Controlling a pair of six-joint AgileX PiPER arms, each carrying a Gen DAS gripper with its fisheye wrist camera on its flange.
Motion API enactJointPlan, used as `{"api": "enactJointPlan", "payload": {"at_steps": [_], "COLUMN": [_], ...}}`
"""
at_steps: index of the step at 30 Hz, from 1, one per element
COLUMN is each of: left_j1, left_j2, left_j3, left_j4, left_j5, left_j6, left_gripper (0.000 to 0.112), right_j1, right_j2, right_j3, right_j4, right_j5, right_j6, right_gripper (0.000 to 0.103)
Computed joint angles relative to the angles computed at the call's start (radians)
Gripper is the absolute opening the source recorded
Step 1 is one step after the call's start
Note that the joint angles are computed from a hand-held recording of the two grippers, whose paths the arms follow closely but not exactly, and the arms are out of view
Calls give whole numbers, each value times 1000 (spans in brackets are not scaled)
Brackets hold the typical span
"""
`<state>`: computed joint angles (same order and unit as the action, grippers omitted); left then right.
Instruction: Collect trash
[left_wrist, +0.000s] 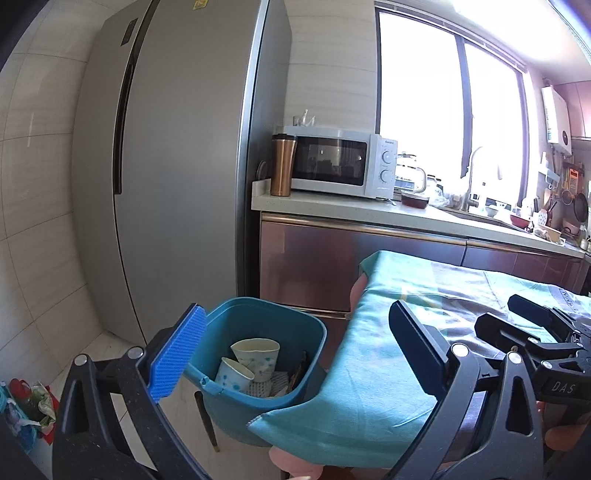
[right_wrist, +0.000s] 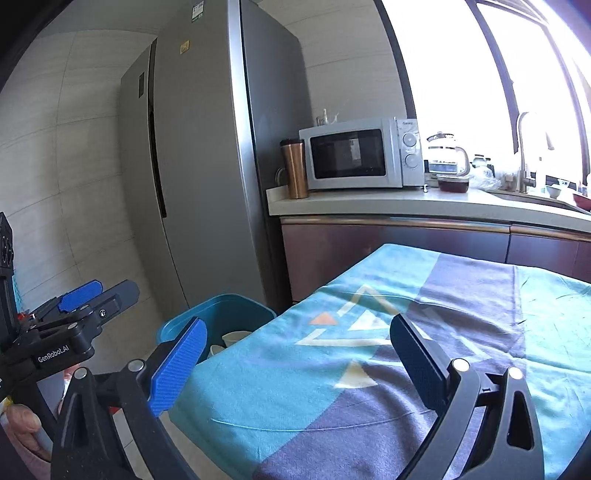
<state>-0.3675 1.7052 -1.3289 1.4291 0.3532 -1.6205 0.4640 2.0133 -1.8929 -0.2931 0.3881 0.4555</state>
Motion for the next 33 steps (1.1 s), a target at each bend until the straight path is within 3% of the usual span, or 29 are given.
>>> {"api": "enactJointPlan", "payload": {"at_steps": [5,13,33], "left_j1": [-47,-80,-120], "left_j2": [-11,-22,-28], "left_j3": [17,34,49], "left_j4": [85,196,251], "left_j5": [45,75,119], "left_j6": [-86,-193,-235], "left_gripper": [97,97,97], "right_j1": [22,62,54], "right_j2": [-78,-142,-192], "right_j3": [118,205,268], "right_j4": [-254,-646,-735], "right_j5": [-47,-42,-32], "right_j6": [234,584,693], "right_gripper": [96,96,96]}}
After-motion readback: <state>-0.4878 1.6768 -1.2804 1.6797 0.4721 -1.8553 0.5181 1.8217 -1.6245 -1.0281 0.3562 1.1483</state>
